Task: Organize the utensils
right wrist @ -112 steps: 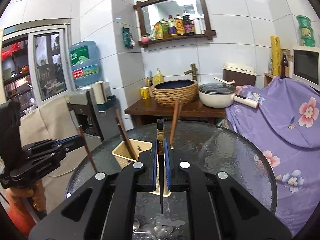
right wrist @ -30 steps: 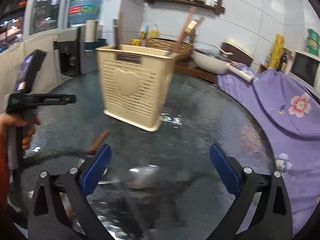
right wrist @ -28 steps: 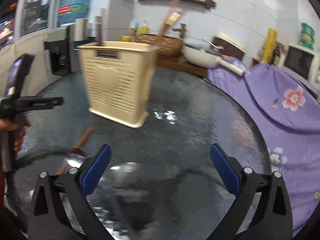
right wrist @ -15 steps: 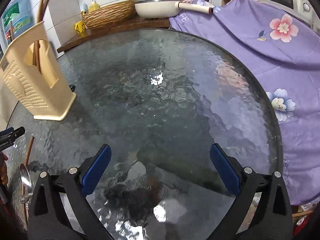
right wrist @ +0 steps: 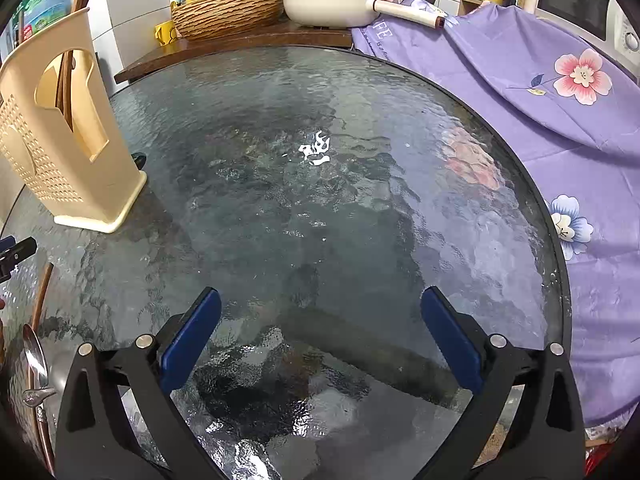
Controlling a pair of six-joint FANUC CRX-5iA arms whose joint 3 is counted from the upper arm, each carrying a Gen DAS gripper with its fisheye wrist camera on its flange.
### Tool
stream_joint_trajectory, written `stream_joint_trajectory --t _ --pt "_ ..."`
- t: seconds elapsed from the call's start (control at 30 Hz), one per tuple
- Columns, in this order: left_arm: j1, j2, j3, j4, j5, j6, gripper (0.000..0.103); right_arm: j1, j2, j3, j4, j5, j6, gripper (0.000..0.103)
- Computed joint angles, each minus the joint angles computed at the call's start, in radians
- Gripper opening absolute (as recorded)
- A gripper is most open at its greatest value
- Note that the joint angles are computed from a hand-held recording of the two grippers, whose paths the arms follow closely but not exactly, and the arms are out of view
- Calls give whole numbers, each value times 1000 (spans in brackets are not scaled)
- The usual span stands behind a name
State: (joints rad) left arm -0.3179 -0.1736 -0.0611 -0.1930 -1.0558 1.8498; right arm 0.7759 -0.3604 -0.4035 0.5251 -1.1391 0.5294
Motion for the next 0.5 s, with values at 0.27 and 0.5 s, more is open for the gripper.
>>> stream_joint_trajectory --t 0.27,0.5 --pt "-5 7 9 -9 -5 15 98 0 1 0 3 -4 -4 98" --pt "-7 8 12 -8 -6 15 98 -1 9 9 3 -21 -16 98"
